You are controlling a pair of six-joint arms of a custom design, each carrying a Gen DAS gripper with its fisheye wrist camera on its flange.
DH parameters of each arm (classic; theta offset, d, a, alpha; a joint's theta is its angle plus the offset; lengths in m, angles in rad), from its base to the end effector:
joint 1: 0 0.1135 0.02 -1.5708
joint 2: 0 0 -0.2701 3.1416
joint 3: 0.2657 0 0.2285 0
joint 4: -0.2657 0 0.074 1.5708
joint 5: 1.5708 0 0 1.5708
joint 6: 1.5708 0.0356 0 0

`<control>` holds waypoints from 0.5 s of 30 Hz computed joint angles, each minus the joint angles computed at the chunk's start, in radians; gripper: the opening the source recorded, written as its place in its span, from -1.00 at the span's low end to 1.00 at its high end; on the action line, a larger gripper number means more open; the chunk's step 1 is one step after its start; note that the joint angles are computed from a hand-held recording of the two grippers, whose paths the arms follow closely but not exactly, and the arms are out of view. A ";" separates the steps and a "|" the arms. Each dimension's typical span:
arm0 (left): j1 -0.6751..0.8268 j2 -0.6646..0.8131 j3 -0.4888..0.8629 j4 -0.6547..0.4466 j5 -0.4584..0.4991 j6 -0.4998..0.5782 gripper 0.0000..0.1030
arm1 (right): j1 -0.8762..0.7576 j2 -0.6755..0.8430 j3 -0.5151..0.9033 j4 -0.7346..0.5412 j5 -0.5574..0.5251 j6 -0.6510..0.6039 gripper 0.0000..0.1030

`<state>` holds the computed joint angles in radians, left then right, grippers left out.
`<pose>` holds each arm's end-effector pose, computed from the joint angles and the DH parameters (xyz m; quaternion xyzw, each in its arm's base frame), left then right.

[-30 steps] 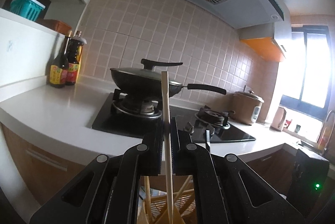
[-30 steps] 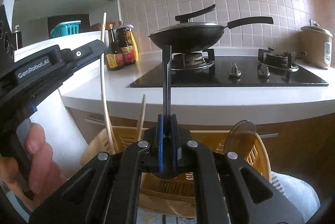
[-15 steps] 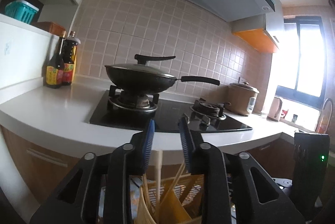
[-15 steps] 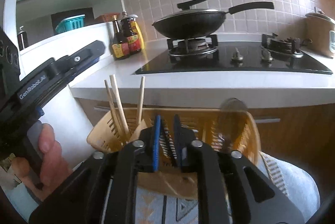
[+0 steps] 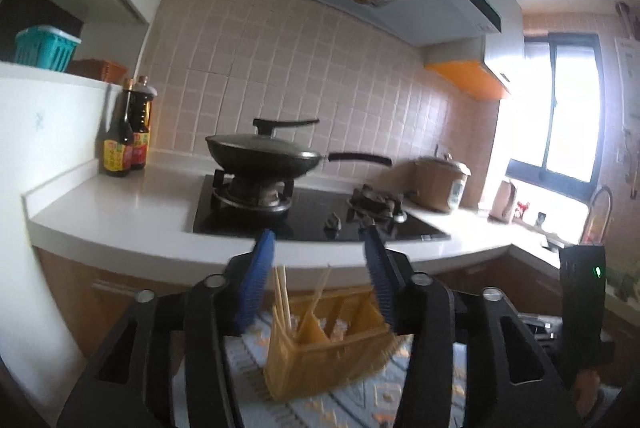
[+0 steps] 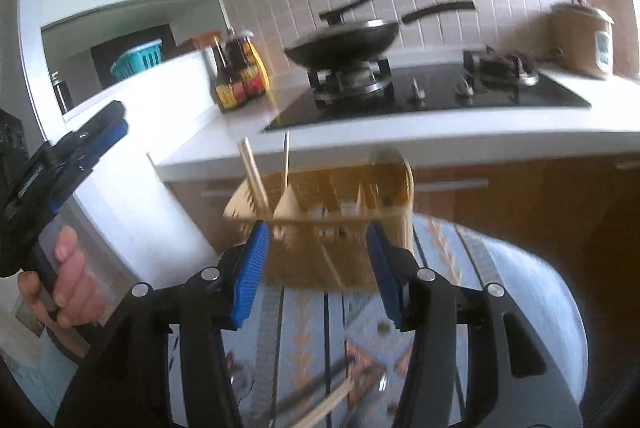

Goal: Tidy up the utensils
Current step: 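Lower both tools to the table while the right tool grasps a clear spoon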

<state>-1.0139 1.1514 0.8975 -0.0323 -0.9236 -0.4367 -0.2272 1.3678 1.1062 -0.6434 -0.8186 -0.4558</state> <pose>0.1457 -0.1803 0.3359 -0.0518 0.7632 -0.0888 0.6380 0.2541 -0.0321 0.3017 -0.2281 0.8465 0.2540 0.4084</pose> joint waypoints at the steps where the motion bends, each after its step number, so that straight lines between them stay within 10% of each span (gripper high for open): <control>1: -0.043 0.000 0.036 -0.110 -0.023 -0.052 -0.03 | -0.005 -0.009 0.014 -0.068 0.032 -0.037 -0.07; 8: -0.122 0.100 0.115 -0.611 0.132 -0.463 -0.03 | -0.033 0.015 -0.013 -0.365 0.209 -0.207 -0.07; 15: -0.025 0.141 -0.148 -0.425 0.505 -0.609 -0.03 | -0.046 0.094 -0.119 -0.348 0.327 -0.211 -0.07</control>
